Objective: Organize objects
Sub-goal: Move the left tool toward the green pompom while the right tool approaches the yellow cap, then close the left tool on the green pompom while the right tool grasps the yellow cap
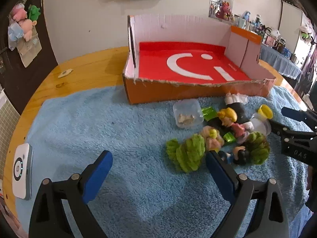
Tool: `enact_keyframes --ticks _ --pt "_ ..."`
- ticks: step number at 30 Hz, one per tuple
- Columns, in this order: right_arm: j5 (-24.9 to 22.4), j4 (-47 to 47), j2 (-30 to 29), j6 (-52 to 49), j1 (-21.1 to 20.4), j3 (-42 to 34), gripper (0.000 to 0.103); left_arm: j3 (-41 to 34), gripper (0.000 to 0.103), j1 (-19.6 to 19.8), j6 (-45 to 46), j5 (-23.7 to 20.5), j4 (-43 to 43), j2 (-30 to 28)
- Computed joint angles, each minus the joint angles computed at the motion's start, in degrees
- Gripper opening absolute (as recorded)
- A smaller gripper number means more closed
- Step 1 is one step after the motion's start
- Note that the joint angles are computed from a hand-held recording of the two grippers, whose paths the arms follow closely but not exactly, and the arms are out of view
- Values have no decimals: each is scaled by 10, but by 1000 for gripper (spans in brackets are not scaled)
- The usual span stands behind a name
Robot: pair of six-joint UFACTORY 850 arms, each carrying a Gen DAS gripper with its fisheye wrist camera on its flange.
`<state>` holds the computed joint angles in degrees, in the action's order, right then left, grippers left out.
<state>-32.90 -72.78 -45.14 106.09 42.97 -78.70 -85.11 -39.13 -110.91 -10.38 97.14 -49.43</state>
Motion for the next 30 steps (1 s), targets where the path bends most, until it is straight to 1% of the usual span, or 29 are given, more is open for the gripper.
enact_keyframes --ticks 1,5,7,9,10,11,13,14,17,18,20,21,22,24,25,27,29,30 --pt "0 0 -1 -2 0 -2 65 -4 93 1 23 3 -23 -3" --pt "6 6 -9 -23 -3 -17 58 -9 92 0 20 6 -17 -4" --pt "9 4 -12 -26 -4 -22 56 -12 91 0 34 5 -28 -5" --pt "16 -2 -13 -25 -6 -24 52 -15 86 1 42 9 -35 -5" --pt "22 -6 -13 -21 -8 -24 47 -16 85 1 41 14 -34 -6" --pt "32 -13 -12 -15 -10 -21 43 -17 82 2 47 16 -39 -6" --pt "52 -32 -9 5 -14 -15 36 -19 76 2 50 23 -40 -6" --pt "59 -38 -8 13 -15 -13 34 -18 71 3 38 28 -27 -6" --pt "67 -55 -3 36 -17 -4 28 -15 58 3 2 44 10 -3" --pt "69 -61 -1 45 -17 -1 27 -15 51 3 5 45 6 -3" --pt "71 -74 4 65 -18 6 20 -17 44 4 3 55 9 -5" --pt "71 -79 5 73 -18 9 20 -17 42 5 -5 59 18 -5" --pt "75 -80 6 75 -19 10 20 -17 42 5 -1 60 14 -5" --pt "75 -55 3 40 -19 4 20 -17 42 4 27 59 -12 -4" --pt "73 -55 2 38 -19 4 20 -17 42 4 40 58 -24 -4" --pt "80 -76 7 72 -20 11 22 -17 42 4 50 59 -36 -4" --pt "83 -80 5 77 -23 10 29 -17 42 4 46 59 -32 -5" --pt "82 -82 4 77 -23 8 31 -16 42 4 42 59 -29 -4"
